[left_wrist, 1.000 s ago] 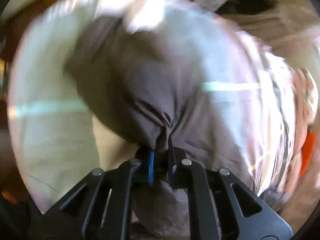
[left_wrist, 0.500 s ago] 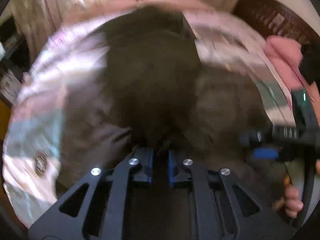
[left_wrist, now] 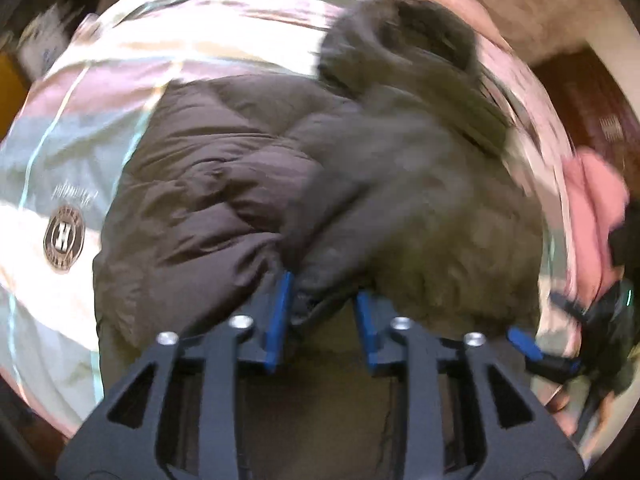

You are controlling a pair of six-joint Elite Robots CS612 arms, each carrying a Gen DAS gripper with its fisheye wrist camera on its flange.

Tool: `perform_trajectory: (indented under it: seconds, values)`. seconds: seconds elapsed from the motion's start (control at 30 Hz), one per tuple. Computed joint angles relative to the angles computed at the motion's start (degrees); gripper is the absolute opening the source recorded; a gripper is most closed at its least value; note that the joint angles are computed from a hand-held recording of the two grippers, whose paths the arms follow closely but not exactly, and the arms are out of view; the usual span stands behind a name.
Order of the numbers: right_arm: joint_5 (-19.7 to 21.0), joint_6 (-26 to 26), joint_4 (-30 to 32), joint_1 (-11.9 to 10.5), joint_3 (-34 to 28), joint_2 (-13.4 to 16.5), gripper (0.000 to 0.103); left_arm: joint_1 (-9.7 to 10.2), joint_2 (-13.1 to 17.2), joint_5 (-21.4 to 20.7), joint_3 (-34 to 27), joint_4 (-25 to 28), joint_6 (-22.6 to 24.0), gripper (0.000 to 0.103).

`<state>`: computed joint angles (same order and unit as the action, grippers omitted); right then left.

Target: Fold large clothes

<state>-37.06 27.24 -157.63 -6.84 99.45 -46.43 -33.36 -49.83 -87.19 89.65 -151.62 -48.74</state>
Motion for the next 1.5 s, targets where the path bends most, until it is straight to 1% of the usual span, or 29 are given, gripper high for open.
perform_trajectory:
  seconds: [0.03,0.07,0.2,0.23,0.33,0.37,0.43,0.5,0.53,0.57,0.63,0.67,0.73,0.77,0.8,0.83,0.87,0.93,1.0,1.1,1.13,1.2,1.27,1.3,1.37,1.4,1.43,1.47,1.5]
  values:
    - [4.0,1.2,-0.1,-0.1,-0.4,0.9,0.099,-0.56,0.5,-0.7,-0.4,-0.5,2.1,0.059]
    - [5.8,2.5,-0.4,0.1,-0.7,1.6,0.099,-1.16,0.7,-2.3,-0.7,-1.1,4.9,0.07]
    - [1.4,6.5,-4.1,0.4,-1.2,1.6,0.099,-2.68,0.8,-7.2,-0.9,-3.2,14.3,0.08]
    - [0.8,7.5,-4.7,0.4,-1.3,1.6,0.099,-2.78,0.6,-9.3,-0.5,-4.4,16.0,0.082]
    - [-1.6,9.8,-6.1,0.2,-1.2,1.6,0.099,-1.52,1.6,-20.4,-0.8,-8.2,19.1,0.087]
    - [-2.4,10.2,-5.9,0.1,-1.3,1.5,0.099,-1.42,1.6,-21.0,-0.5,-8.4,19.4,0.088]
    - [-4.1,10.1,-5.3,0.3,-0.6,1.1,0.099,-1.37,0.9,-17.1,-0.2,-7.3,18.6,0.088]
    - [-8.5,7.5,-0.9,0.8,-0.9,0.1,0.099,-1.04,0.6,-12.3,-0.3,-6.2,16.6,0.088]
    - [-11.3,5.5,1.7,1.1,-1.2,-0.3,0.099,-0.81,0.1,-6.6,-0.6,-2.9,14.3,0.088]
    - [-14.5,3.0,4.8,1.8,-1.8,-0.7,0.099,-0.72,0.0,-2.8,-1.3,0.6,12.7,0.088]
    - [-15.5,-0.6,8.0,2.5,-2.4,-0.6,0.099,-0.05,0.4,4.7,-3.1,10.4,7.3,0.088]
    - [-15.1,-2.2,9.6,2.6,-2.5,-0.5,0.099,0.56,0.8,5.8,-3.8,13.3,5.3,0.088]
    - [-13.5,-6.0,13.4,3.3,-3.4,0.1,0.098,1.71,1.9,4.8,-4.5,16.3,3.1,0.088]
    - [-13.6,-7.6,14.5,3.7,-3.8,0.3,0.087,2.64,2.7,3.6,-5.3,18.8,1.6,0.088]
    - [-16.0,-10.4,15.8,4.6,-4.4,0.2,0.073,3.15,3.2,3.1,-5.7,20.5,0.3,0.088]
    - [-19.0,-13.3,16.5,5.6,-5.0,0.0,0.04,3.67,3.5,2.5,-5.9,22.2,-1.5,0.088]
    - [-21.0,-14.9,15.9,6.3,-5.1,-0.2,0.017,4.49,3.7,1.0,-5.9,22.9,-3.7,0.088]
    - [-24.3,-16.4,11.6,7.7,-5.2,-0.6,0.013,6.09,3.9,-2.7,-5.5,21.5,-7.3,0.088]
    - [-26.7,-16.4,7.9,8.6,-5.9,-0.6,0.011,7.05,3.6,-4.0,-4.8,19.9,-9.8,0.088]
    - [-26.9,-16.4,-8.4,9.0,-5.4,-0.4,0.009,7.85,3.1,-3.1,-4.0,17.2,-12.3,0.088]
    - [-28.5,-17.9,-14.4,9.3,-4.9,-0.9,0.009,8.07,3.0,-2.5,-3.7,16.0,-12.8,0.088]
    - [-29.6,-19.7,-21.8,9.3,-4.5,-1.2,0.009,8.36,2.9,-2.1,-3.3,14.9,-12.7,0.091]
    - [-30.4,-18.1,-19.6,9.2,-6.0,-0.3,0.01,8.63,3.3,-1.5,-4.0,15.7,-11.6,0.092]
    - [-31.5,-17.2,-14.8,9.1,-7.6,0.8,0.014,8.69,3.6,-1.1,-4.7,16.6,-11.1,0.092]
    - [-37.3,-17.0,-3.9,9.5,-11.5,3.3,0.035,8.69,4.6,-1.2,-5.9,18.4,-9.9,0.092]
    - [-38.5,-15.7,-0.5,9.4,-12.7,3.9,0.037,8.87,4.8,-1.6,-6.3,18.7,-10.1,0.092]
    - [-37.3,-12.9,0.4,8.8,-12.9,4.2,0.039,9.03,4.8,-1.7,-6.4,18.9,-10.7,0.092]
    - [-36.0,-8.2,-0.7,8.0,-12.1,4.0,0.045,9.08,4.6,-1.2,-6.2,19.0,-11.7,0.092]
    - [-36.0,-5.9,-2.5,7.7,-11.2,3.4,0.047,9.14,4.3,-0.1,-6.1,19.3,-12.4,0.092]
